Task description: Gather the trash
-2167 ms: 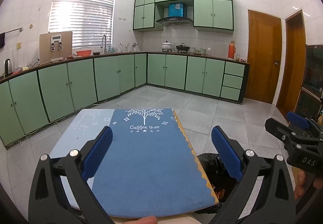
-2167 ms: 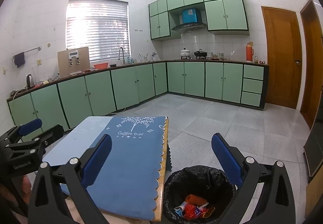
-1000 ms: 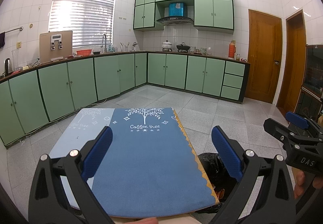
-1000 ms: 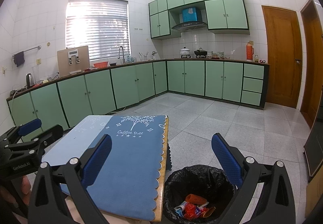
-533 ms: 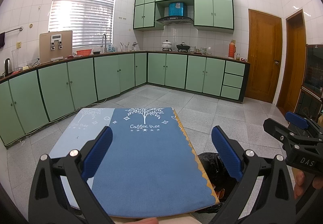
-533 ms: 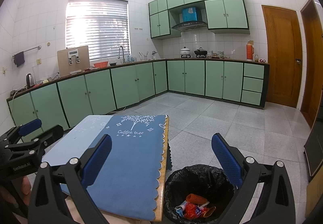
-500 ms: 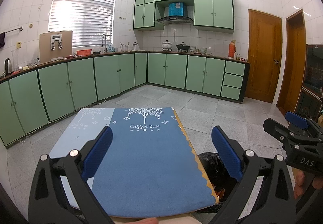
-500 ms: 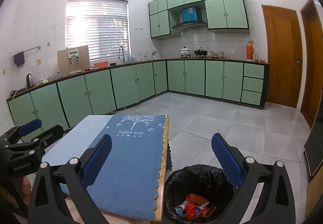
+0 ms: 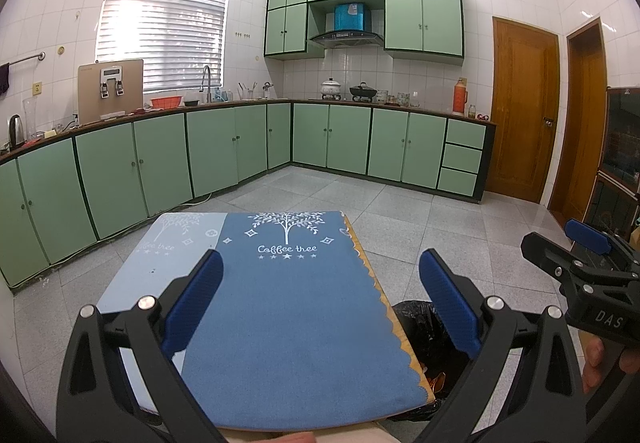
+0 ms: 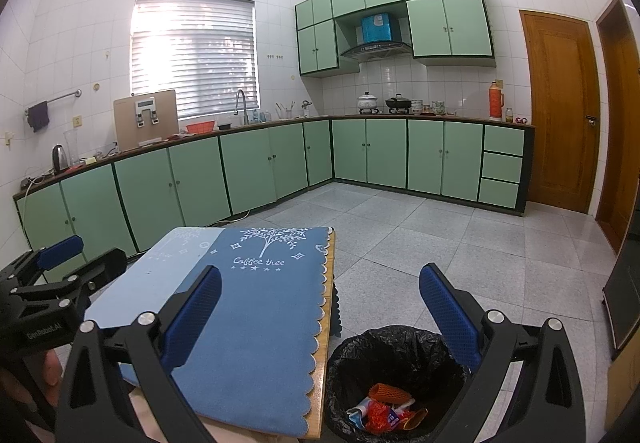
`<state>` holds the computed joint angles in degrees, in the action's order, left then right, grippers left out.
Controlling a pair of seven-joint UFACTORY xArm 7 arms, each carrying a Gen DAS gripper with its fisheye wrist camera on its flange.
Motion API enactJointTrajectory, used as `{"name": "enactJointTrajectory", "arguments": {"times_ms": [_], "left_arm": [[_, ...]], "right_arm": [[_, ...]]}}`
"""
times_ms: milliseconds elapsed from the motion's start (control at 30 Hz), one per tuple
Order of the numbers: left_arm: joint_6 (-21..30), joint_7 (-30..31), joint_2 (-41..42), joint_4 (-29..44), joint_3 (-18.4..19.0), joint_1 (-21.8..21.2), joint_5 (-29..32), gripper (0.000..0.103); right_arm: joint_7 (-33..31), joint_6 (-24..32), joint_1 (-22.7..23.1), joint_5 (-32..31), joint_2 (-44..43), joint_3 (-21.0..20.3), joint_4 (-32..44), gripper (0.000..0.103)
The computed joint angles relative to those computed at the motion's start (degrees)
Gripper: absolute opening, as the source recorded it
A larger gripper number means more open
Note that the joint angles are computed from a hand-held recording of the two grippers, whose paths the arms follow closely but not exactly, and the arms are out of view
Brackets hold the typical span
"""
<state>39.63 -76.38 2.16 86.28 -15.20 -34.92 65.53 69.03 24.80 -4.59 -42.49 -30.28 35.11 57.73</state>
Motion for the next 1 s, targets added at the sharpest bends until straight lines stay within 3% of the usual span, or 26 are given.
{"name": "enactJointTrajectory", "arguments": {"times_ms": [1000], "left_arm": [[-0.7, -1.0, 0.6, -0.4, 0.5, 0.0, 0.3, 0.095]], "right_arm": [[2.2, -0.5, 0.3, -2.3, 1.0, -0.3, -0.5, 0.097]]}}
